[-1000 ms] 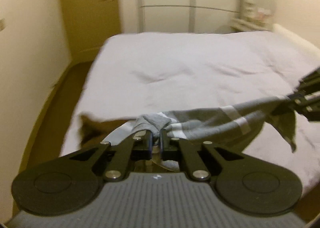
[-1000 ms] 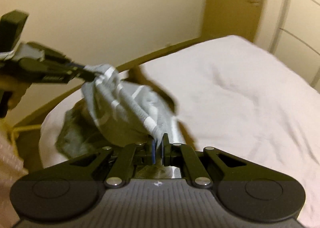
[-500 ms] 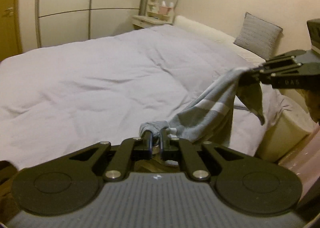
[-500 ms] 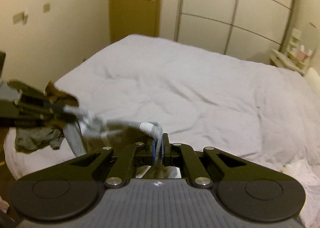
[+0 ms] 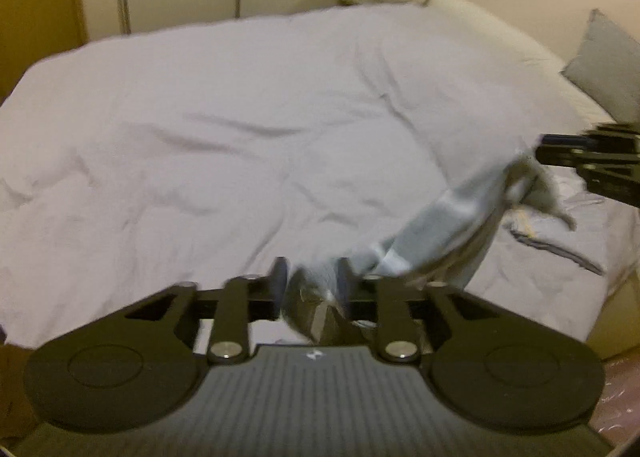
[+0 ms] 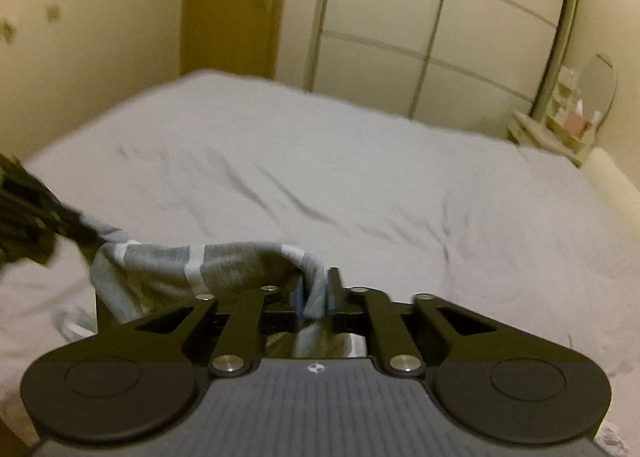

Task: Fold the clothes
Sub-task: 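Lift the shirt with both grippers and shake it out between them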

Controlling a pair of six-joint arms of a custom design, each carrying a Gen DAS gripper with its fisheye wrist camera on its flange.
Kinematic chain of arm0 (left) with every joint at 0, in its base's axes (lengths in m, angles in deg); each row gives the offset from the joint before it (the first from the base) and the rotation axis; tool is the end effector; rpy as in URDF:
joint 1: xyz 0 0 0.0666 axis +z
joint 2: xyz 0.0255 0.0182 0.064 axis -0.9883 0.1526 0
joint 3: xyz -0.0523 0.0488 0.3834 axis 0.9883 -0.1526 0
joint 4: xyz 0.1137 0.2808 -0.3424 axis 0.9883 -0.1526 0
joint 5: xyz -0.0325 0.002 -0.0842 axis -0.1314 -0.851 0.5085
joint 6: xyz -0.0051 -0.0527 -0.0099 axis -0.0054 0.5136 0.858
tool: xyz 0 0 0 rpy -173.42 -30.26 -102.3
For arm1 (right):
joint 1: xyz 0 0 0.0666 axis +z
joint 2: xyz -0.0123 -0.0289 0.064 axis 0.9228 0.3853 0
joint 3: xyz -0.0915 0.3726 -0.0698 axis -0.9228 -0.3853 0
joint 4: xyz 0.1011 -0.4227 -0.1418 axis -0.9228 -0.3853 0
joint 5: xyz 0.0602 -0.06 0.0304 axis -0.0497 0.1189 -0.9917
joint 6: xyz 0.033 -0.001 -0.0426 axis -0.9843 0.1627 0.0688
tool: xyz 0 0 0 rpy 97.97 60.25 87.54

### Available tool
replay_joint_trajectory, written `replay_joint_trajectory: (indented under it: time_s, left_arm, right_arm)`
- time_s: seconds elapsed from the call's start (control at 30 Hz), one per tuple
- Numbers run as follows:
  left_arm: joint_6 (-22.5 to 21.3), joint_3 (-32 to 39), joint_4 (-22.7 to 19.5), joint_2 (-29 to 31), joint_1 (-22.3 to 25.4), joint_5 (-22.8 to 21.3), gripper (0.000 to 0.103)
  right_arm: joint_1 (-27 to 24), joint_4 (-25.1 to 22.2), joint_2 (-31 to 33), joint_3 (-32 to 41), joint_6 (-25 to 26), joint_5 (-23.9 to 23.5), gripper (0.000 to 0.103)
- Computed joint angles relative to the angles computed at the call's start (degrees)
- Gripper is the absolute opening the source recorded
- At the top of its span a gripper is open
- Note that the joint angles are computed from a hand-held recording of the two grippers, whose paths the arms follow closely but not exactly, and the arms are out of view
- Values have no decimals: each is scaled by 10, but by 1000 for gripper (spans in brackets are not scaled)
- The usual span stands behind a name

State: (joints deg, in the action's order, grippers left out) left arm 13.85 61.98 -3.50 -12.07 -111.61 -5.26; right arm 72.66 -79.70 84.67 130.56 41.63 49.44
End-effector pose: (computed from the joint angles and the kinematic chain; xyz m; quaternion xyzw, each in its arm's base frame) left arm 0.3981 -0.2336 0.6193 0.1585 0.9263 -0.1167 0.3214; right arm 0.3975 0.0417 0.6388 -0.2158 0.8828 0.0185 0.4168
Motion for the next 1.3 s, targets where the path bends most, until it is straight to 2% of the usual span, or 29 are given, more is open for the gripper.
replay_joint_trajectory:
  time_s: [0.07,0.13,0.17,0.3,0.4,0.47,0.57,0.63,0.67,0.73,0.77,0.8,0.9,1.07,1.1,1.13,1.17,1.2,1.23,1.3]
  left_arm:
    - [-6,-16,5,-12,8,3,31]
    - [-15,-38,6,-24,15,3,32]
    - [-23,-51,-1,-30,18,6,32]
    - [-66,-106,-20,-52,19,9,32]
    - [-98,-149,-26,-74,18,32,34]
    - [-118,-176,-14,-82,3,44,37]
    - [-127,-206,-2,-83,-9,61,39]
    - [-118,-220,12,-79,-13,68,39]
    - [-111,-219,12,-72,-14,70,36]
    - [-96,-215,12,-56,-18,76,24]
    - [-90,-213,14,-47,-19,75,4]
    - [-87,-211,18,-40,-20,67,0]
    - [-71,-200,30,-40,-17,28,0]
    - [-3,-169,28,-43,8,-45,0]
    - [5,-163,25,-40,12,-52,0]
    - [13,-156,23,-36,15,-60,0]
    - [15,-151,22,-31,16,-64,0]
    - [13,-144,20,-26,16,-67,0]
    - [11,-138,17,-20,16,-70,0]
    - [-1,-129,18,-11,14,-71,0]
  right_arm:
    - [-1,4,1,-10,-15,12,22]
    - [-2,3,-6,-25,-28,18,40]
    - [-2,-2,-12,-35,-35,21,44]
    - [5,-52,-14,-64,-81,15,46]
    - [35,-83,-32,-107,-92,1,46]
    - [64,-96,-39,-129,-78,7,46]
    - [92,-98,-29,-141,-57,19,49]
    - [103,-93,-17,-142,-41,27,60]
    - [103,-91,-11,-143,-25,28,61]
    - [104,-86,0,-144,7,31,62]
    - [104,-83,7,-144,23,33,62]
    - [102,-73,19,-144,41,29,62]
    - [94,-47,55,-142,92,12,62]
    - [92,-26,128,-109,163,-24,61]
    - [92,-34,147,-98,174,-29,56]
    - [89,-46,165,-84,184,-37,39]
    - [86,-55,180,-70,194,-44,30]
    - [80,-57,188,-58,203,-50,8]
    - [74,-59,196,-46,210,-57,1]
    - [55,-56,206,-23,204,-69,1]
